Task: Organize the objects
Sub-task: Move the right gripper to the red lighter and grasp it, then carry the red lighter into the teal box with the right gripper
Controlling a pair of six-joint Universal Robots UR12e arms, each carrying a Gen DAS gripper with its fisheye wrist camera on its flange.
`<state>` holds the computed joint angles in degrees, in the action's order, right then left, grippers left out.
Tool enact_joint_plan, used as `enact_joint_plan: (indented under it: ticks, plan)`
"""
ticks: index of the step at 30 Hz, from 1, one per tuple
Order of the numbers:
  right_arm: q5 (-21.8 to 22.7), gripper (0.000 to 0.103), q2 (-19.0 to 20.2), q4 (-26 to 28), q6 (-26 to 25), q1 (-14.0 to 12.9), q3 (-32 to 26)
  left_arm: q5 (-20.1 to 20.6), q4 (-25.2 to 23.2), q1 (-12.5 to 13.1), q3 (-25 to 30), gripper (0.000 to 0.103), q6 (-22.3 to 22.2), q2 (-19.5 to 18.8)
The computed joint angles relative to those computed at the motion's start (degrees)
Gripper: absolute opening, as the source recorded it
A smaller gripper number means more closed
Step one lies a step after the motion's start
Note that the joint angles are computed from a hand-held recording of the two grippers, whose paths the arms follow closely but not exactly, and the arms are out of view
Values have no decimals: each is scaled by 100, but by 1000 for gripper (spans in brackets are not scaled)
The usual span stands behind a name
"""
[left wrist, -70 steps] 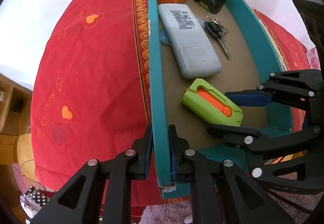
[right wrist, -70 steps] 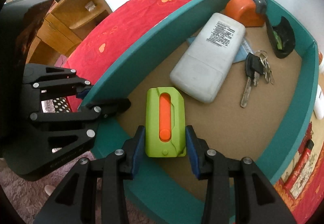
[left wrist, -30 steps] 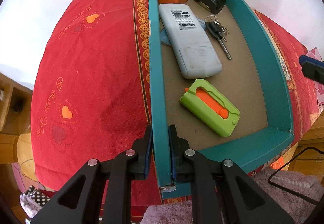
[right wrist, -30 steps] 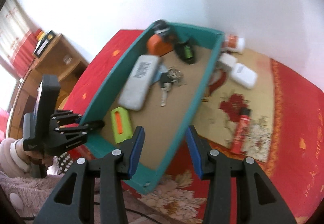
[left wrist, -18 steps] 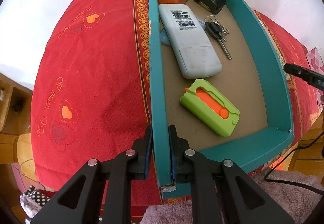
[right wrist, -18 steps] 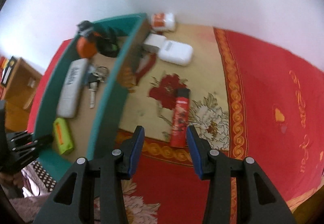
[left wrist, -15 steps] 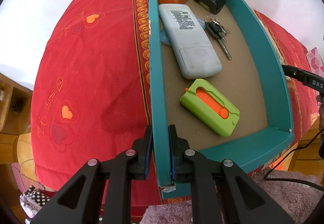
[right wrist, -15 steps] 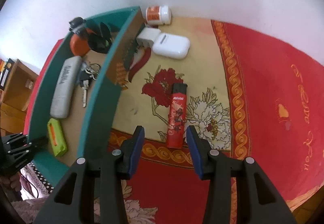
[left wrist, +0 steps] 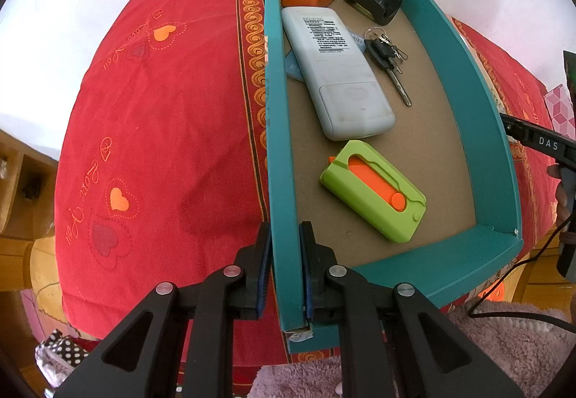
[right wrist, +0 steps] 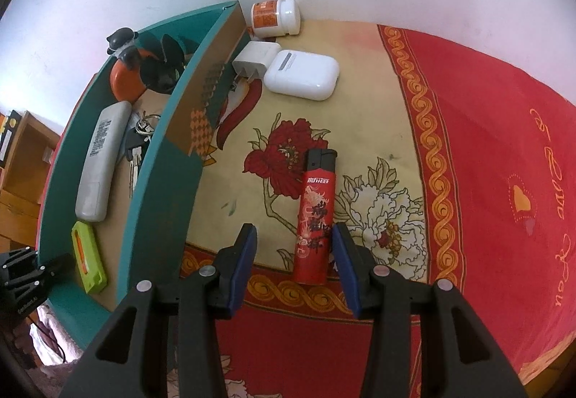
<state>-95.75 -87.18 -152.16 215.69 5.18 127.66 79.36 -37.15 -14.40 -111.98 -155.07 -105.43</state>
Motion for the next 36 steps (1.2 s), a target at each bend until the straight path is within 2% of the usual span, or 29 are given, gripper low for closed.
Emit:
enact_joint_plan:
  ticks: [2,4,6,9,19,25,31,36]
  plan:
    - [-47,40,7,40,-10,20,-7,0,0,0,0,15,0,0]
    - [-299,28,62,243,-41,119,-102,-5,6,1,-1,15,-3,-1]
    - [-462,23,91,324,-67,175,-131,-6,6,3,-5,15,1,3]
    - [-452,19,78,285,17,182,-105,-8,7,4,-6,15,1,4]
    - [-447,19,65,330,139,187,-117,-9,8,5,-5,15,2,2]
    - [-291,19,107,415,212,42,-200,-10,11,5,-6,15,1,2]
    - [-427,19,167,488,144,106,-275,-14,17,5,-7,15,1,1]
    - [-82,18,64,233,327,-22,-131,-16,18,6,-8,15,0,3]
